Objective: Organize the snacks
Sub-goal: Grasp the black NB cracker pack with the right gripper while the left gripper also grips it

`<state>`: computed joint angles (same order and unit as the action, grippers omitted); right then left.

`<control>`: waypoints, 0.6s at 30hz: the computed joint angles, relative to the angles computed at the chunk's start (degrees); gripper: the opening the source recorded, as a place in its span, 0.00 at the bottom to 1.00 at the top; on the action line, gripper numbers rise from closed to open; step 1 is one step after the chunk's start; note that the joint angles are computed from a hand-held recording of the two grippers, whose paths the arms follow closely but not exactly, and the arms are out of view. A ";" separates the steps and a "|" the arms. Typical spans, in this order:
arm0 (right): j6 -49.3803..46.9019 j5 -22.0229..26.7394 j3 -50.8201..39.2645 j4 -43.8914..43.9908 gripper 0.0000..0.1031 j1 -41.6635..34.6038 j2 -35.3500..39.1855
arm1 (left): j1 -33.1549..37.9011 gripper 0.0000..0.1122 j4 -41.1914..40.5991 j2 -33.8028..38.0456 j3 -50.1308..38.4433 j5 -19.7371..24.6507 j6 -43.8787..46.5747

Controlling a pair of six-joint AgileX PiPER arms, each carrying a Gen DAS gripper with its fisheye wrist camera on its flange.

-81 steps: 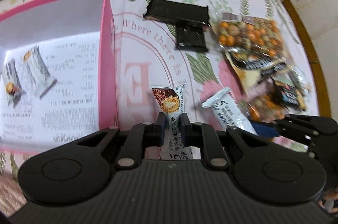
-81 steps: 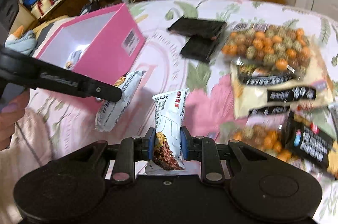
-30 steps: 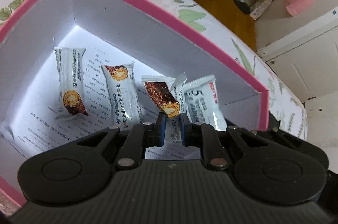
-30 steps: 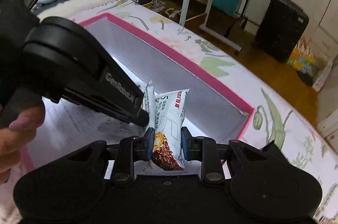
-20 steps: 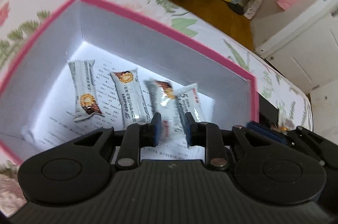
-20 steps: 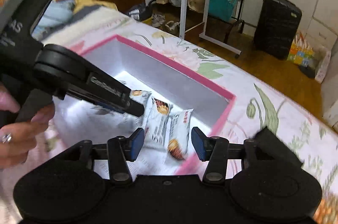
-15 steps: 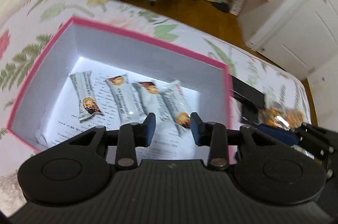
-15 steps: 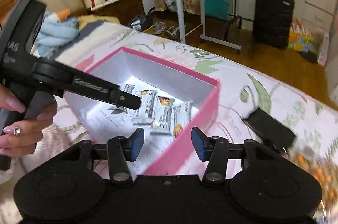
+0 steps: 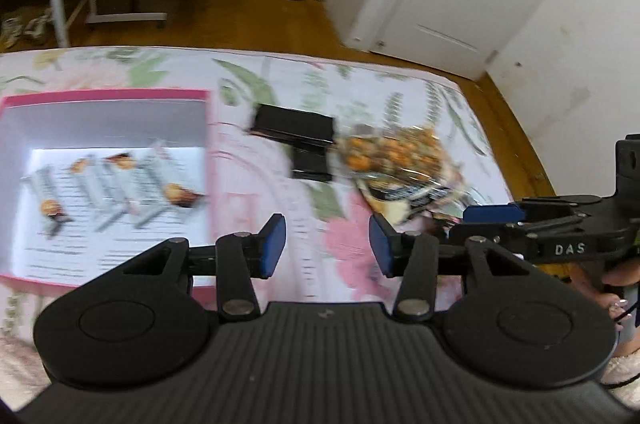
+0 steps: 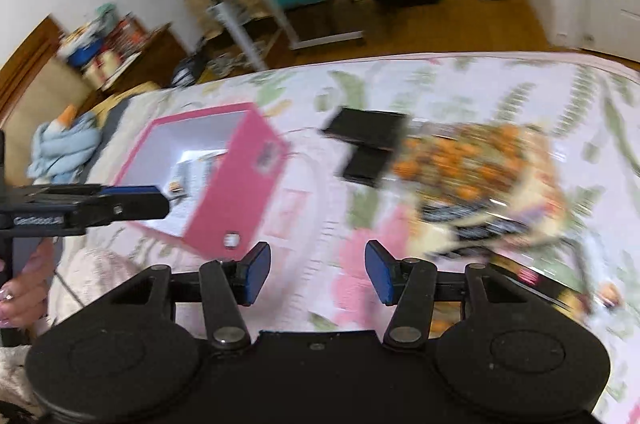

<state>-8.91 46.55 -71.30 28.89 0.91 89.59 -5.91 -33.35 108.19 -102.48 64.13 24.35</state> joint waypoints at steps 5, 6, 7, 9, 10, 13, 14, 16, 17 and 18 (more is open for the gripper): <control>-0.50 -5.79 9.33 -1.71 0.58 -5.47 -4.10 | -6.57 0.40 -1.40 1.36 4.12 -4.83 -1.15; 0.70 -6.85 10.38 -3.02 0.58 -6.22 -4.25 | -8.05 0.40 -1.98 2.10 4.79 -6.18 -1.50; 2.85 -8.10 11.50 -5.18 0.58 -7.00 -4.39 | -9.52 0.40 -2.12 2.75 5.17 -7.33 -2.29; 4.08 -10.91 14.09 -5.84 0.58 -9.43 -4.87 | -12.26 0.39 -2.77 5.24 4.91 -9.50 -3.57; 3.95 -11.57 15.04 -4.81 0.58 -11.13 -4.64 | -13.29 0.38 -3.20 6.66 4.40 -10.26 -3.98; 2.77 -13.27 17.00 -2.56 0.58 -14.64 -2.85 | -16.40 0.37 -4.36 12.03 0.31 -10.64 -6.13; 3.94 -13.79 17.36 -3.28 0.58 -15.03 -2.05 | -17.45 0.37 -4.58 14.00 -1.55 -10.50 -6.94; 5.10 -14.58 17.98 -3.86 0.58 -16.08 -0.42 | -19.57 0.37 -3.92 17.46 -5.24 -10.55 -9.16; 5.86 -15.26 18.33 -4.40 0.58 -16.40 0.26 | -20.43 0.36 -3.59 18.78 -6.61 -10.83 -9.43; 6.20 -15.75 18.80 -4.82 0.58 -16.81 0.56 | -21.43 0.36 -3.28 19.98 -7.70 -11.54 -9.51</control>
